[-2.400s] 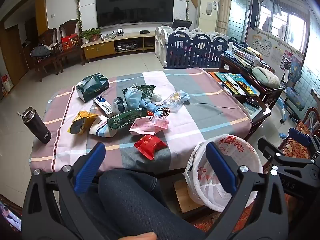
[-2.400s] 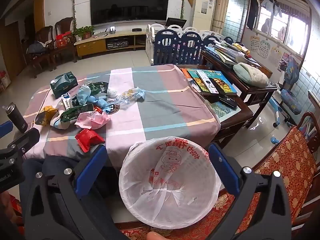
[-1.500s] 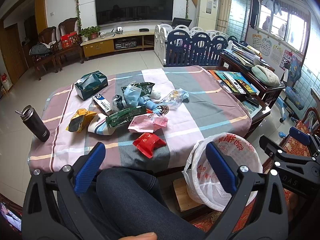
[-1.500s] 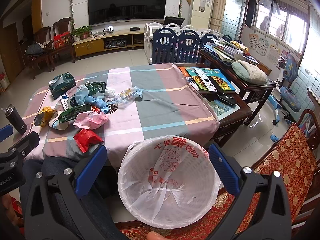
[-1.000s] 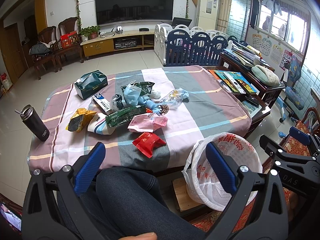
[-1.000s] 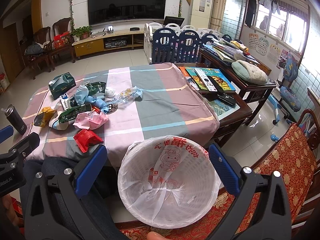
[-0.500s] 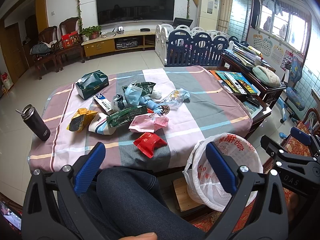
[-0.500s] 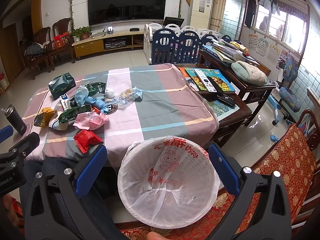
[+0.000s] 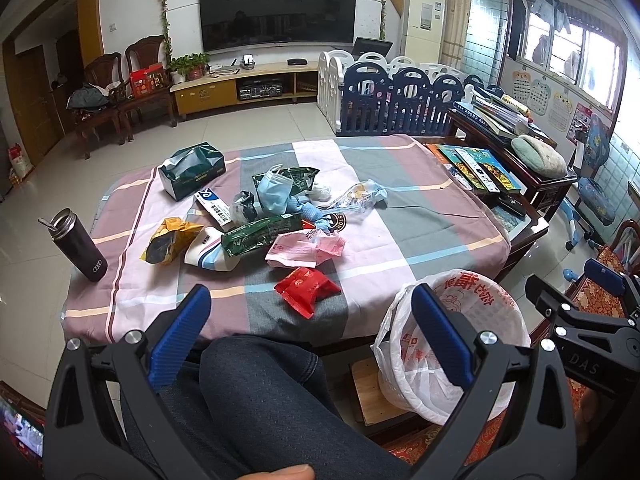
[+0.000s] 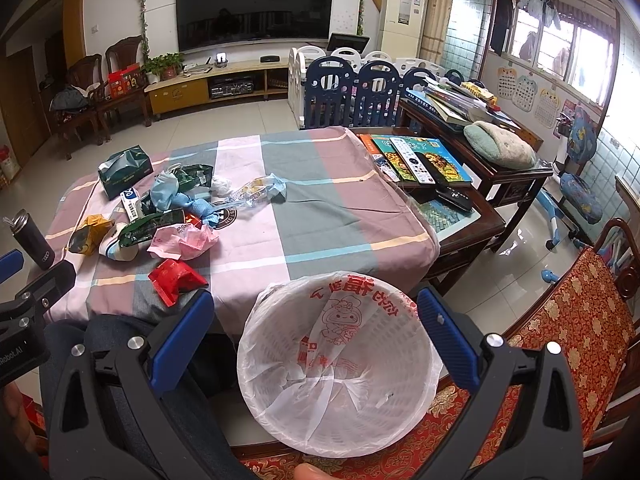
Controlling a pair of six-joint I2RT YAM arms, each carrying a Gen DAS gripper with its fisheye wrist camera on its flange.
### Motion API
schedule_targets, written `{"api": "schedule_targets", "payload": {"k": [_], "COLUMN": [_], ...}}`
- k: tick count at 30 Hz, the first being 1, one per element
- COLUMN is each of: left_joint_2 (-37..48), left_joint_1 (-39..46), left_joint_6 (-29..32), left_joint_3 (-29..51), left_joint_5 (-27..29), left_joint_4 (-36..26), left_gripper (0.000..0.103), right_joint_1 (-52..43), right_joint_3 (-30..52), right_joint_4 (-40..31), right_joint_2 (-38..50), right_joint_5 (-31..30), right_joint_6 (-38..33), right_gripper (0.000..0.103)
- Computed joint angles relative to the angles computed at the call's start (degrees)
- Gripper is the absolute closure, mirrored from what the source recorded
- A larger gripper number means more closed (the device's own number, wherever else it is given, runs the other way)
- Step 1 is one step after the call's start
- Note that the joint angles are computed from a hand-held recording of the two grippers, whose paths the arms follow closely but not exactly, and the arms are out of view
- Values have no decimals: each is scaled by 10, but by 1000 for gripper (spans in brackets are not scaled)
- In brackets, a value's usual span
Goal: Collect trash
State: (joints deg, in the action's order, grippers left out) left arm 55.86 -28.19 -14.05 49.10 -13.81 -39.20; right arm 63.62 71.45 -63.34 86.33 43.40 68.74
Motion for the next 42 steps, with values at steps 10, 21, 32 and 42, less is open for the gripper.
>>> {"api": "schedule_targets", "payload": {"k": [10,21,32,42], "left_joint_2": [3,8,8,8], "left_joint_1": [6,10,13,14], "left_joint_6": [2,1,1,2], "left_joint_3": [6,6,2,2], "left_joint_5": [1,2,4,4], "left_joint_4": [-6,-3,0,1], "left_gripper": [3,3,3,3], "right_joint_1": [1,5,6,6], "right_joint_3": [1,35,31,29], "right_joint_4": [-1,-34,-30,-30], "right_joint_2": [1,22,23,22], "right_joint_5": [1,28,25,26], "right_joint_6": [1,14,15,16], "right_gripper": [3,3,3,3]}}
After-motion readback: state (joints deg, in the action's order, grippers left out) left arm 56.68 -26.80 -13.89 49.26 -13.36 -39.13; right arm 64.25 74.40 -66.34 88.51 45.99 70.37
